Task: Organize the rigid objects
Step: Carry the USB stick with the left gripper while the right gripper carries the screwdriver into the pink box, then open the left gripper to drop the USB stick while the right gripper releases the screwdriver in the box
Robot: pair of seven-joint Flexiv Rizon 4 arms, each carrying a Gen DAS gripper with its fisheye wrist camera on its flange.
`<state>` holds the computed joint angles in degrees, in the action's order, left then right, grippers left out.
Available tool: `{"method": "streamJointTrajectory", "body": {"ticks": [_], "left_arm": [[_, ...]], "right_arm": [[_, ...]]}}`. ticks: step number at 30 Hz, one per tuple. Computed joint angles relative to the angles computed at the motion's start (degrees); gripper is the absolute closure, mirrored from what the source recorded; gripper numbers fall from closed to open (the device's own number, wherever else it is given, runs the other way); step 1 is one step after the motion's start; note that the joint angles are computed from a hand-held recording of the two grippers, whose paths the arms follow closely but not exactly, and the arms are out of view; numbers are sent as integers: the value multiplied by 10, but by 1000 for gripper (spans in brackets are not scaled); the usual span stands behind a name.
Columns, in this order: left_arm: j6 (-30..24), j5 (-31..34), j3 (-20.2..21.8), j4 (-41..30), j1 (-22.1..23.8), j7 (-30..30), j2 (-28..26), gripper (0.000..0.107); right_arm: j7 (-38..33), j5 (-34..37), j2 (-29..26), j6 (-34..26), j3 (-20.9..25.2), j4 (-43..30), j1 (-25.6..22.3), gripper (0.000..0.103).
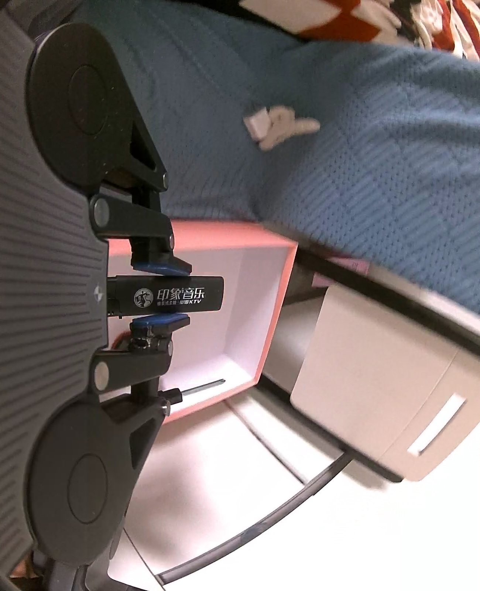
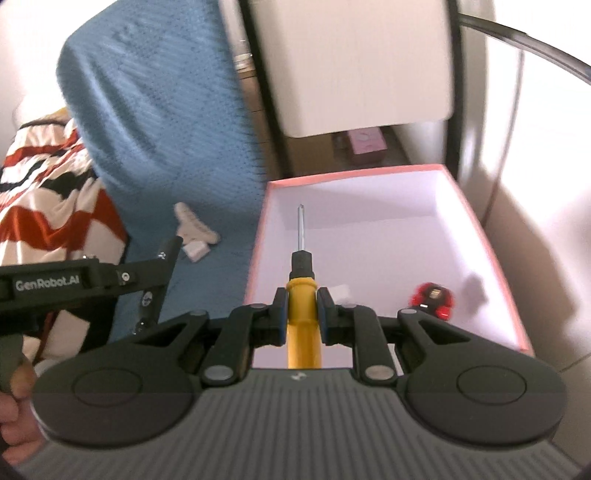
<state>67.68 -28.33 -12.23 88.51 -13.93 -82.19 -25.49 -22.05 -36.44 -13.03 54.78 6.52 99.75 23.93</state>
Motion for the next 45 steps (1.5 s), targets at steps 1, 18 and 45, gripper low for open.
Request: {"method": "streamJointTrajectory", "body": {"ticks": [1, 18, 45], "left_arm": [[-4, 6, 2, -9, -6, -7, -7, 81], [-96, 105, 36, -164, -68, -125, -137, 81], [-84, 124, 36, -146, -58, -149, -127, 81]], "right_arm": [[1, 0, 5, 1, -1, 7, -3, 83], [-95, 92, -27, 49, -1, 39, -49, 83], [-102, 103, -33, 74, -23, 53, -46, 83]]}}
